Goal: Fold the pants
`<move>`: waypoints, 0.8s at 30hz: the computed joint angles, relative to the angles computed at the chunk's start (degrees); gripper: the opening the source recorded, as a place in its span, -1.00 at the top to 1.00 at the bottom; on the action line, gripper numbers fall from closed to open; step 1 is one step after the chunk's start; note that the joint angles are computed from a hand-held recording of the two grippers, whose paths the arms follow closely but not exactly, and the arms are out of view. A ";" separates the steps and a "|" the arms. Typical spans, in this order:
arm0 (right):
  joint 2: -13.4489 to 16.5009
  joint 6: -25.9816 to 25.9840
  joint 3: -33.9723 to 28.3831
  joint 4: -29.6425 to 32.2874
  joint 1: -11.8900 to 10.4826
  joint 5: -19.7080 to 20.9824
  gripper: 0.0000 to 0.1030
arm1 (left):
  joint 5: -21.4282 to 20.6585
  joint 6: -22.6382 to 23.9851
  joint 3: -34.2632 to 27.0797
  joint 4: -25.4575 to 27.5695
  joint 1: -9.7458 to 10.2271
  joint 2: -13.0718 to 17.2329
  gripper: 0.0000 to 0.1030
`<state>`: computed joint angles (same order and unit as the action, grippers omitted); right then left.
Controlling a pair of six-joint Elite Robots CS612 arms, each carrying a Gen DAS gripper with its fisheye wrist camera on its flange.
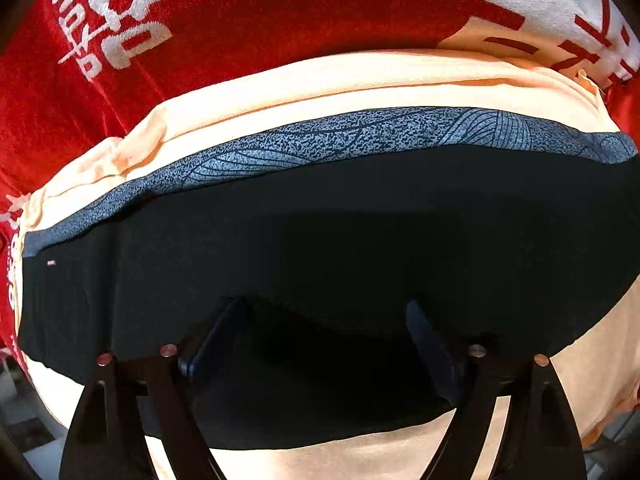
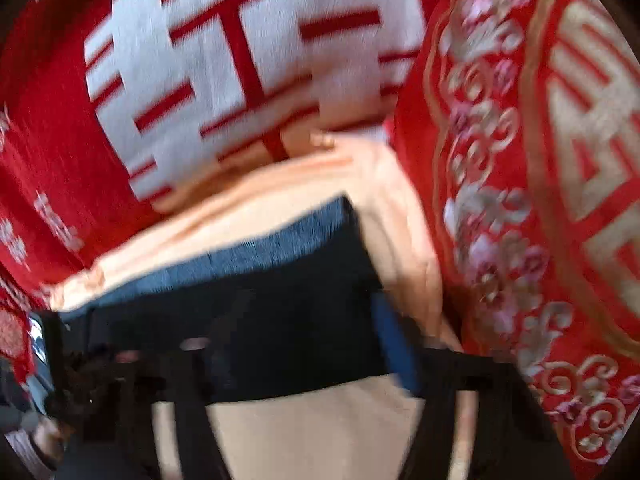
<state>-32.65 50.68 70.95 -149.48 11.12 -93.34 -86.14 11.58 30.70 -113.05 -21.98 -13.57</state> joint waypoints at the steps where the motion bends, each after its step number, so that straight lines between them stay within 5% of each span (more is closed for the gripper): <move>1: 0.63 0.38 -0.50 -0.27 -0.29 1.13 0.21 | 0.36 0.38 0.65 -0.72 -0.09 -0.27 -0.67; 5: 3.46 -0.01 -3.68 5.06 -0.71 0.45 0.34 | 1.42 1.48 3.51 -3.92 -0.32 -1.41 -0.68; 9: 2.57 1.18 -1.78 6.00 -0.19 -2.68 0.46 | 0.76 0.11 3.37 -3.06 0.02 -1.39 -0.73; 11: 1.89 3.36 -1.83 11.30 0.12 -4.79 0.00 | 0.52 -0.51 4.04 -2.92 0.34 -1.77 -0.73; 19: -2.32 10.94 7.95 -5.08 0.49 4.06 -0.06 | 2.11 -2.20 7.14 -2.71 1.31 -4.14 -0.73; 24: -3.41 18.72 10.12 -7.22 1.19 2.66 -0.07 | 2.03 -4.17 6.07 -1.59 2.64 -4.05 -0.73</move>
